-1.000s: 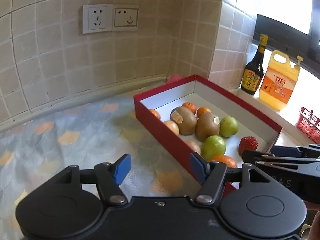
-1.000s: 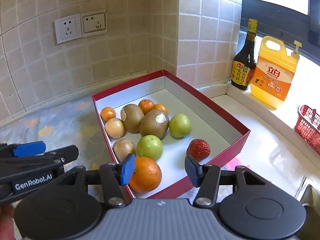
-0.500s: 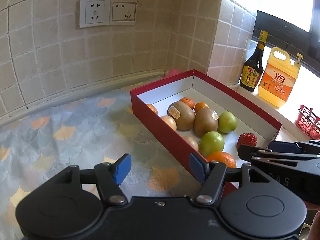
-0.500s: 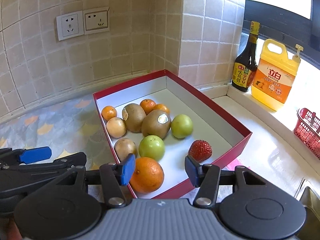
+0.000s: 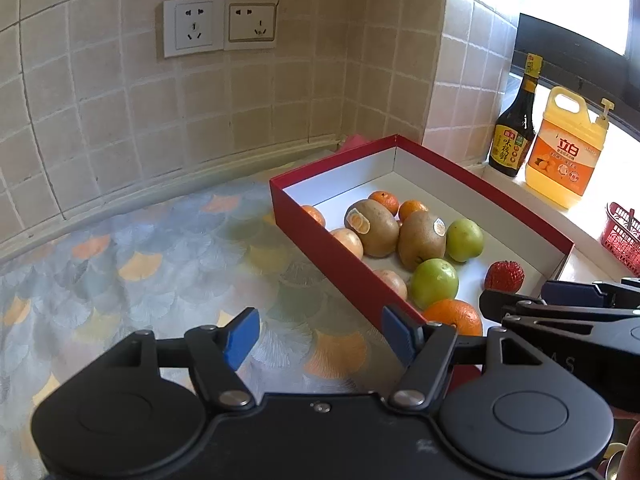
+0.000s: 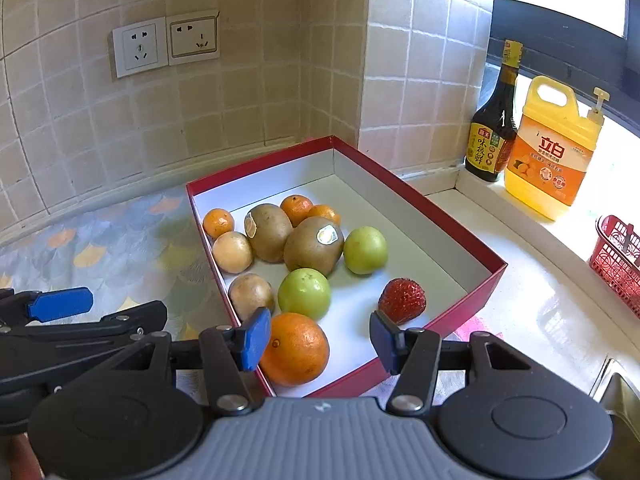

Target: Organize fruits

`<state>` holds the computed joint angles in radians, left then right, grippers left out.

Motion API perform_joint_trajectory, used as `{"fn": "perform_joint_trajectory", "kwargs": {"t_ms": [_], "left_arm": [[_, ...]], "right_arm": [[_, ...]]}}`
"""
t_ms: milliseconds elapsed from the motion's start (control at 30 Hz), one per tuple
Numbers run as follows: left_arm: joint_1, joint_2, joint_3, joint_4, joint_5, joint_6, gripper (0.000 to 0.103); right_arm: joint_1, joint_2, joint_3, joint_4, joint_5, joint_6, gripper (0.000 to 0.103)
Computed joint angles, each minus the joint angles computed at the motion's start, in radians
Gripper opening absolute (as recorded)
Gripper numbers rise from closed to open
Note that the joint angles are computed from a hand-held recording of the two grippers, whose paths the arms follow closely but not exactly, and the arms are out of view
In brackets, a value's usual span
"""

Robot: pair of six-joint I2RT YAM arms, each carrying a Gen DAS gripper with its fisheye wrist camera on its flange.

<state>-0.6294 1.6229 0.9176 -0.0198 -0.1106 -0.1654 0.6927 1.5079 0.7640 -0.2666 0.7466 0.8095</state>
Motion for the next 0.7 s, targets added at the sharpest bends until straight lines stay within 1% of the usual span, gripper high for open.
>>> {"fn": "perform_joint_trajectory", "kwargs": {"t_ms": [700], "left_arm": [[-0.006, -0.005, -0.003, -0.018, -0.019, -0.007, 0.08]], "right_arm": [[0.006, 0.008, 0.003, -0.003, -0.003, 0.007, 0.057]]}}
